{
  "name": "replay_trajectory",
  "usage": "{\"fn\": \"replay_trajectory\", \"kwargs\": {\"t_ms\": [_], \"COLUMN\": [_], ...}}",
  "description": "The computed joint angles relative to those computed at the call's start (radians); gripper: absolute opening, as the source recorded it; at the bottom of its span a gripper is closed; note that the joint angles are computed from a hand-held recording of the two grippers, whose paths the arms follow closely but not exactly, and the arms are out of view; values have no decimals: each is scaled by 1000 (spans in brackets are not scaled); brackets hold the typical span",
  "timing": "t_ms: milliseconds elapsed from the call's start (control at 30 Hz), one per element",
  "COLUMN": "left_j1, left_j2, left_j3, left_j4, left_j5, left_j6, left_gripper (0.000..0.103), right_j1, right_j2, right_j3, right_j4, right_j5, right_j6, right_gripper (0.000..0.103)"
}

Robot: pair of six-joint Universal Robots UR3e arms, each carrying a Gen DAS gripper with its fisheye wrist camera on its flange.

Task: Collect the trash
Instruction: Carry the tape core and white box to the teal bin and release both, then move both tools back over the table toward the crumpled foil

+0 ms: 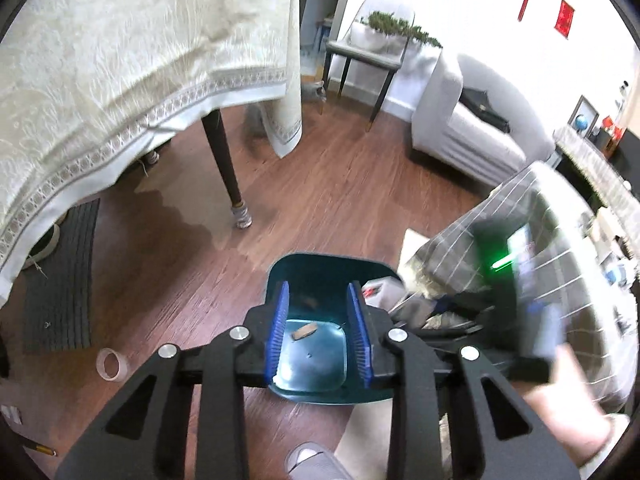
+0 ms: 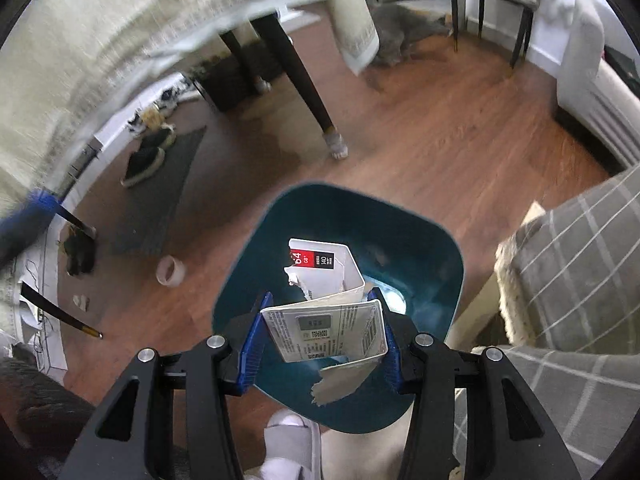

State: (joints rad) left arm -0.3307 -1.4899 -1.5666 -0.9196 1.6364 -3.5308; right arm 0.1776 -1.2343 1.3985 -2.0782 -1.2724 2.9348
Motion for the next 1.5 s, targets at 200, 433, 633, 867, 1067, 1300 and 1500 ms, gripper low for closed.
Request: {"fn": "replay_trajectory", "kwargs": {"t_ms": [200,433,633,867,1067,1300,1500], "left_j1": [-26,-85,-118,-182,-233,-331,-425], "left_j2": [19,-11,-40,-81,-150,-322,-512], "left_j3": [63,149,213,311,415,636,907], "left_j4": [-12,-35,-29,-28,-44,-102,-187], "left_j5": [9,69,94,171,195,215,247], "left_j6": [-3,-4,-13,-9,-36,-51,-55], "left_gripper": [31,31,31,32,49,53,66], "right_j1": [27,11,-47,-166,-332,-642,-902], "right_j2": [46,-2,-129,-334,-492,-630,-697], "right_j3": [26,92,113,59,5,-84,-145], "right_j4": [-19,-40,8,146,303,586,829], "right_j5": [-48,-29,52,185,270,421,515], "right_j6": [13,-16,-82,-194,-303,-517,-721], "right_gripper": [72,72,65,52,50,50,50]}}
